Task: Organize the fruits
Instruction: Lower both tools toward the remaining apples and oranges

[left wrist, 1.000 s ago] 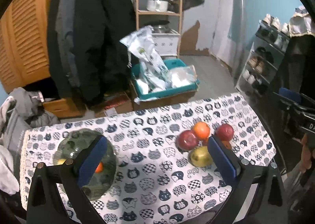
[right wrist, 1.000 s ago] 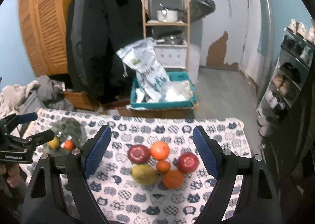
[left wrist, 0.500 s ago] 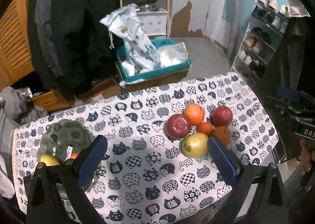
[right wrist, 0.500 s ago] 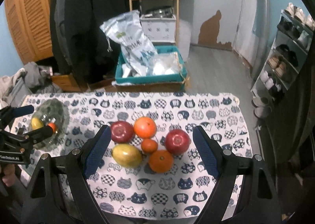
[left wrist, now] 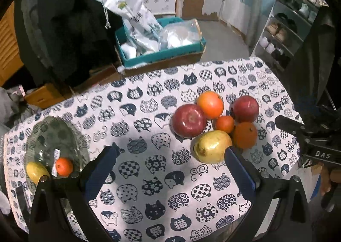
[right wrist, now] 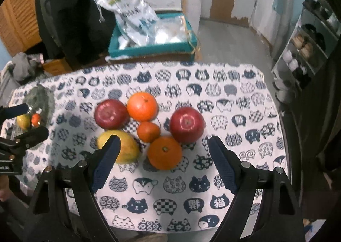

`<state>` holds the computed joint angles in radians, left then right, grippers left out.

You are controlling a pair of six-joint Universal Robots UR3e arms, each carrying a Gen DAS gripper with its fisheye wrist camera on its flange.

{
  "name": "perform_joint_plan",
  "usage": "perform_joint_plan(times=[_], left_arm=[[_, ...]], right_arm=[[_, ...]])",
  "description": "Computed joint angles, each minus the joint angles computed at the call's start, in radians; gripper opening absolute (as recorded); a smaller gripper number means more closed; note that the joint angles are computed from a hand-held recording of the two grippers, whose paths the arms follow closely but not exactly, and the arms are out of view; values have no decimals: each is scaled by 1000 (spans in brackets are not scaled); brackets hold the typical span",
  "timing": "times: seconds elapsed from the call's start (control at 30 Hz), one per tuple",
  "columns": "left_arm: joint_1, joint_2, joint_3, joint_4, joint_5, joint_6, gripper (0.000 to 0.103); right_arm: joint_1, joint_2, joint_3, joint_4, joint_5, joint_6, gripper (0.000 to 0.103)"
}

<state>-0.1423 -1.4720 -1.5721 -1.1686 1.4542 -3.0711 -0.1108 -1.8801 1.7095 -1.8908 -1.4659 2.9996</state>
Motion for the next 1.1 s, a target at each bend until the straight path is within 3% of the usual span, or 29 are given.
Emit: perform_joint_plan(times=[0.8, 0.87, 1.0, 1.1], left_arm=[[-73, -190, -40, 96, 33, -29, 102], [-78, -199, -41, 99, 28, -29, 102], [-87, -212, -40, 104, 24, -31, 102], [-96, -227, -33, 106, 16, -33, 102]], right_arm=[[14, 208, 144, -139, 5, 8, 83], [12, 219, 150, -147, 8, 3, 82], [16, 257, 146, -152, 23, 3, 69], [22, 262, 155, -170, 19, 5, 66]])
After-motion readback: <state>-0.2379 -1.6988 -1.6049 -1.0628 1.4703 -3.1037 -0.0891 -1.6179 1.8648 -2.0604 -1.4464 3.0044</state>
